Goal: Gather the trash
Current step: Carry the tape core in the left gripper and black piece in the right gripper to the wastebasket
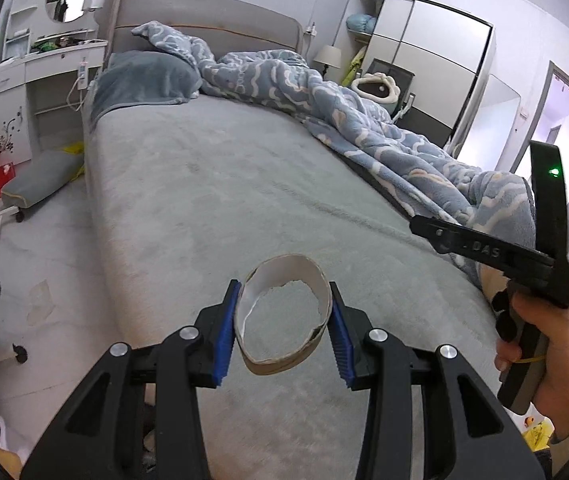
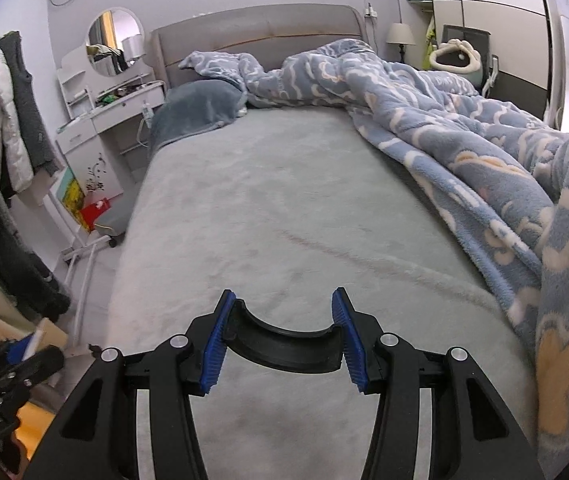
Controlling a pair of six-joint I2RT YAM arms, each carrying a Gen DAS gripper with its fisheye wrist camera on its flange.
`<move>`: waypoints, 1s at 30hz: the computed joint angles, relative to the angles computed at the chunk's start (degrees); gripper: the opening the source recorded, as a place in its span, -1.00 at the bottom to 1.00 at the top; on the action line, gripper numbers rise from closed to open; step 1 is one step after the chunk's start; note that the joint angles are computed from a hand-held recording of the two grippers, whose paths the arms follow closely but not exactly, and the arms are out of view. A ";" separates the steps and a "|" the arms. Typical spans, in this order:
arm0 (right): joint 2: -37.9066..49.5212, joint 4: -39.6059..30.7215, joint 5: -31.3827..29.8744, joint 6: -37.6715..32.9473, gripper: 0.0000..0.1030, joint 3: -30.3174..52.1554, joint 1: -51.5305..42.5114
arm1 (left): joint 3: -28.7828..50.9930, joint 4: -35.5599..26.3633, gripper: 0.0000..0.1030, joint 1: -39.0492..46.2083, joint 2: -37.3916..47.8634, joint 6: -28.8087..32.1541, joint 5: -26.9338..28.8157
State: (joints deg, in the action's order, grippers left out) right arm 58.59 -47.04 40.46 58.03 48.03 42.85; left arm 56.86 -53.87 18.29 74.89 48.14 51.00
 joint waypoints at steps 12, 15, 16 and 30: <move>13.35 0.80 3.18 7.67 -0.02 8.24 11.23 | 12.40 -14.24 -0.14 14.86 16.22 14.50 1.66; 17.25 2.44 3.40 7.95 -0.02 10.85 12.91 | 14.84 -15.94 -0.14 18.33 19.75 17.97 0.76; 18.81 3.02 3.52 7.97 -0.02 12.02 13.69 | 15.24 -15.96 -0.14 19.36 20.56 18.93 0.23; 43.77 11.67 -3.53 2.32 -0.02 30.10 21.24 | 23.71 -12.58 -0.14 29.99 36.48 27.76 -10.62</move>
State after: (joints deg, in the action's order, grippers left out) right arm 102.36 -35.37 36.92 60.35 78.12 64.09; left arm 80.57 -66.45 48.29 111.37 75.89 40.37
